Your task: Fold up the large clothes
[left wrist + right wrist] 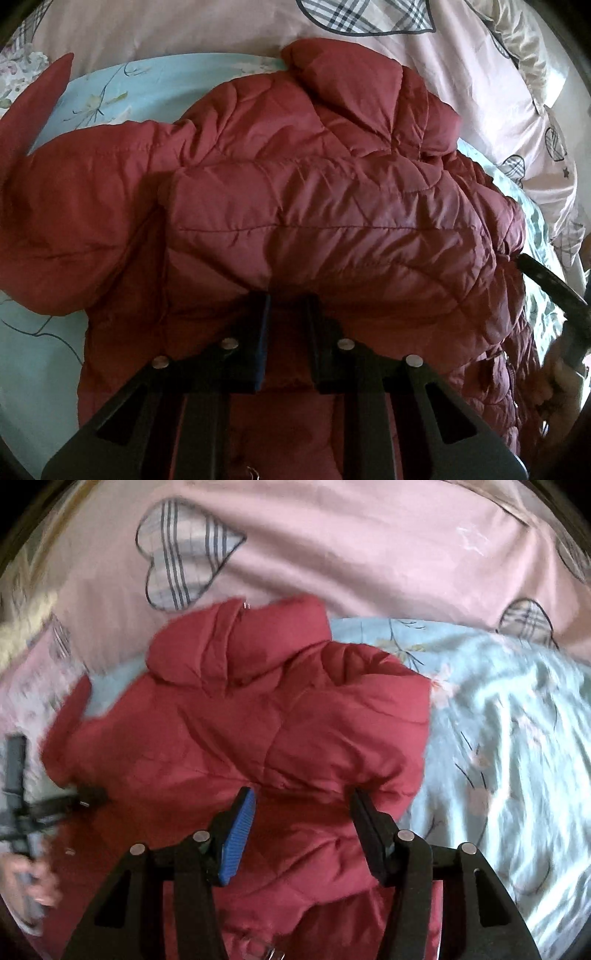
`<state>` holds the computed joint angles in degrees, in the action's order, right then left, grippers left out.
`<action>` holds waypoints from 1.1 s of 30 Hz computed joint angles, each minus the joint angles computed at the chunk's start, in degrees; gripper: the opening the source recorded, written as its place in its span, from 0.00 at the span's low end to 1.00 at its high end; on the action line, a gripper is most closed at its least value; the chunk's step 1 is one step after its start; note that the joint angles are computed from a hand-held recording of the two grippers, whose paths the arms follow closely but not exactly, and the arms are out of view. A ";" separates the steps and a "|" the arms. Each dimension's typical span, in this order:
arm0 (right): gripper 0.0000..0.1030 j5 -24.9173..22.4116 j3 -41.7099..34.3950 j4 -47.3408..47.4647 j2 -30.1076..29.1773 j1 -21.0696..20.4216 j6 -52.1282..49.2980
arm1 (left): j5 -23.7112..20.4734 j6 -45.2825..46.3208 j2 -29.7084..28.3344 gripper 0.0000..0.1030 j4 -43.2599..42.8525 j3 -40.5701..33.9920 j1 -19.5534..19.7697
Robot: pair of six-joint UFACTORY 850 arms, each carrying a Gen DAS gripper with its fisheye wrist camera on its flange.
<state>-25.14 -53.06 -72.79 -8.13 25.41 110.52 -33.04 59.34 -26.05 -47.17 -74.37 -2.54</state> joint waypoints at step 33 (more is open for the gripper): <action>0.62 2.28 4.50 4.05 6.25 8.02 2.91 | -3.74 5.90 4.24 0.44 -9.08 0.83 12.30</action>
<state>-22.86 -48.56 -68.73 -1.87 33.43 113.44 -36.77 65.24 -21.81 -56.25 -73.54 9.76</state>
